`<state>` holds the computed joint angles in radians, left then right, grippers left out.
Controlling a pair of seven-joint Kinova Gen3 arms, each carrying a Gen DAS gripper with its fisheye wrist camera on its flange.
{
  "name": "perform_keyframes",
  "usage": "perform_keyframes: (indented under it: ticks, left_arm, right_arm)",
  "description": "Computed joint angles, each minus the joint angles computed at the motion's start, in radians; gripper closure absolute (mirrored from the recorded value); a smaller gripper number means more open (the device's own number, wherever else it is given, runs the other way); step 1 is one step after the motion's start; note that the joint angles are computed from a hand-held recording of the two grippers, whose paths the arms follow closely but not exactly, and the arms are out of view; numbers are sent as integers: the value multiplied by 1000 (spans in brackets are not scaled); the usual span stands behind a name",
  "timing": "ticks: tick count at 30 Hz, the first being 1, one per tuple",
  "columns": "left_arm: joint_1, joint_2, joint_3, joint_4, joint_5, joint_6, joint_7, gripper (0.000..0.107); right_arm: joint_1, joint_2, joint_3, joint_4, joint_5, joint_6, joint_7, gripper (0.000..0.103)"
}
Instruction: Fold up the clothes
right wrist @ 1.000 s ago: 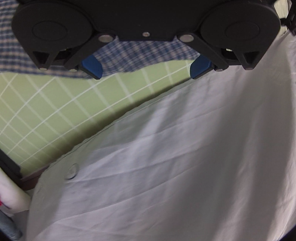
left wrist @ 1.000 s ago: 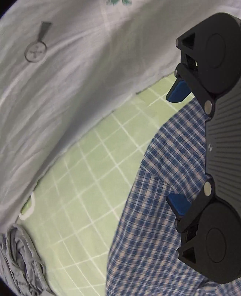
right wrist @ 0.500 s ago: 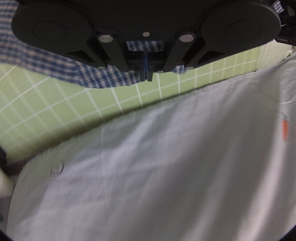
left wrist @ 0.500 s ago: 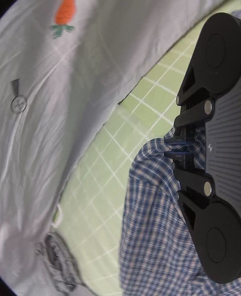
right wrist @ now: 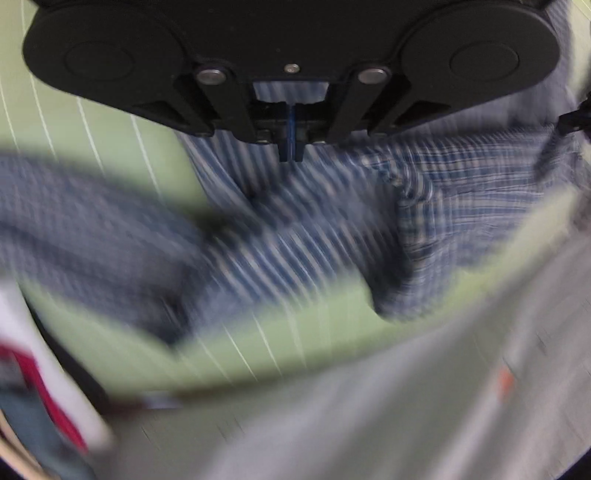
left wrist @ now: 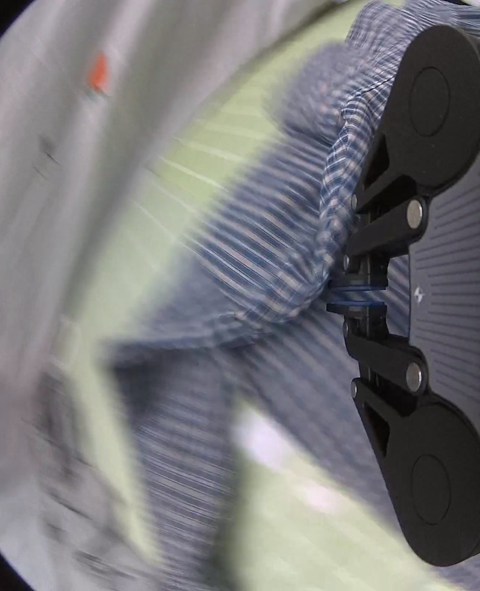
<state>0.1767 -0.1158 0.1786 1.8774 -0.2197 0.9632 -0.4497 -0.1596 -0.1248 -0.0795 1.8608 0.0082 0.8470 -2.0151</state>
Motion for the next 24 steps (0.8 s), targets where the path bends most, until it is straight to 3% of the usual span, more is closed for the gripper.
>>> perform_keyframes:
  ticks: [4,7,9,12,15,17,19,23,24]
  left_arm:
    - [-37,-77,31,39,38,-9,-62,94]
    - [-133,-126,102,43,73,-77,-151,84]
    - [-109,-122,84,26,72,-120,-232,74]
    - [13,-85,-13,-6,70,-180,-354,55]
    - [114,-38,-109,-28,134,-231,-476,50]
    - [102,1,-97,-47,165,-241,-520,47]
    - [35,44,-30,-66,198,-250,-560,42]
    - [31,142,-45,-102,316,-242,-714,47]
    - [18,154,-39,-104,344,-245,-754,67]
  right_arm:
    - [12,-57,-10,19,24,8,-34,100]
    - [47,-85,-43,18,47,-62,-34,85]
    - [60,-90,-31,29,-14,-120,31,76]
    - [-10,-69,58,22,-114,-170,153,71]
    - [-53,-15,116,6,-233,-204,264,66]
    - [-75,27,148,-12,-314,-210,333,65]
    - [-28,62,110,-29,-368,-205,379,64]
    - [6,118,75,-63,-406,-178,423,61]
    - [17,133,74,-75,-430,-161,449,64]
